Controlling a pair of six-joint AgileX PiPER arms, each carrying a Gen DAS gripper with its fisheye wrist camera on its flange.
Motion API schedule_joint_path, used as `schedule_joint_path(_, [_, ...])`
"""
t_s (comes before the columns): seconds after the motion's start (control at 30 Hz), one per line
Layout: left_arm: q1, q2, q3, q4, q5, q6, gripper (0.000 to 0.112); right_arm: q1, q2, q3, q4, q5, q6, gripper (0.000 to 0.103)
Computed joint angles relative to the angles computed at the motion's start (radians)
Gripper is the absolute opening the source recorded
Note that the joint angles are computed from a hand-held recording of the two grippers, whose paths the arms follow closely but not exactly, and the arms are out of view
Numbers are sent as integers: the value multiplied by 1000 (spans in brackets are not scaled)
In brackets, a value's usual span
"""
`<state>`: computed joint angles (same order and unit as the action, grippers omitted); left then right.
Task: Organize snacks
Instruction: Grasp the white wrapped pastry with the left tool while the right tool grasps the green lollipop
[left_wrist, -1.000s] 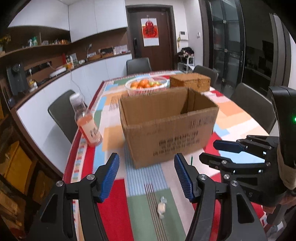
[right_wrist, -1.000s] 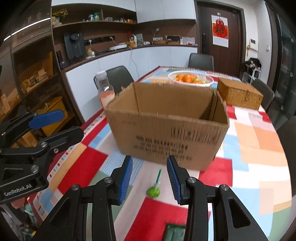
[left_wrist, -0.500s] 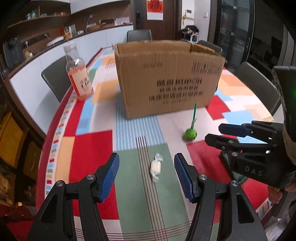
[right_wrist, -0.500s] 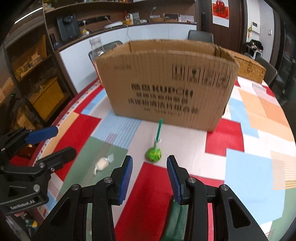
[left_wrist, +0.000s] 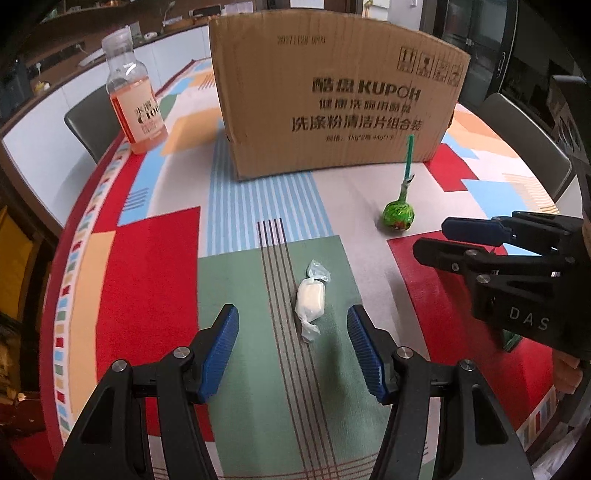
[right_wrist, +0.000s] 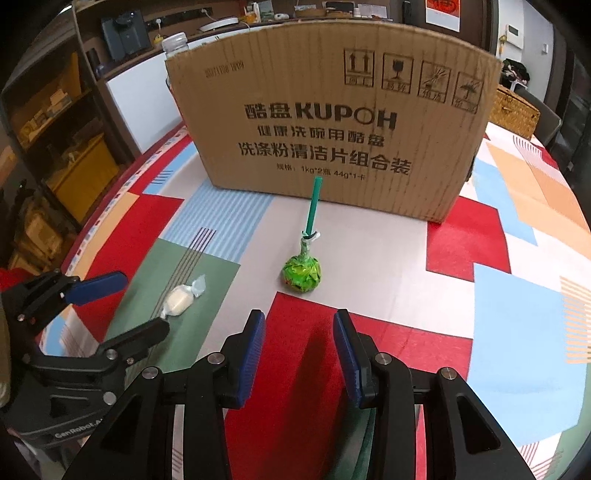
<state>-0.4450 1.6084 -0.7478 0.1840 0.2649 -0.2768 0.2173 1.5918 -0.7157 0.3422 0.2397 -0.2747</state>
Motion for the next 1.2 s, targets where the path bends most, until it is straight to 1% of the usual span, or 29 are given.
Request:
schedule_joint_path(0.03, [1,5,-2,-14,-1,12,60,0,10,-7,-4,-1,0,40])
schedule_joint_path(0.13, [14,29,-20,-90,-3,89,52,1,37,-32,-7,2,-2,40])
schedule_joint_path(0.2, [18,44,-33,-123,-2,124,50,1,55,-48,-5,3,-3,40])
schedule_joint_path(0.27, [19,56,-47,-137,3,140,43,-6,72,-64,26,6,-37,40])
schedule_joint_path(0.37, [28,75,-66,-208,7,210,39,-6,97,-90,25,10,-32,40])
schedule_joint_path(0.47, [32,92,-81,-241,11,242,35,-2,120,-114,6,11,-10,39])
schedule_joint_path(0.6, [41,106,-95,-276,9,275,33,-8,134,-136,-3,19,-10,39])
schedule_joint_path(0.67, [45,106,-97,-290,11,286,29,-11,140,-144,-6,24,-10,39])
schedule_joint_path(0.73, [52,107,-98,-312,12,306,25,-11,144,-150,-7,31,-11,32])
schedule_joint_path(0.77, [56,107,-98,-331,13,325,21,-10,150,-155,-2,35,-16,32])
schedule_joint_path(0.8, [63,108,-98,-367,15,362,20,-2,157,-159,-13,31,0,31])
schedule_joint_path(0.83, [68,108,-97,-391,14,385,19,5,162,-161,-27,28,17,28])
schedule_joint_path(0.97, [88,110,-92,-489,6,484,18,15,158,-152,-50,15,47,28])
schedule_joint_path(1.2, [88,93,-69,-533,-14,516,18,23,116,-111,-36,-3,49,28])
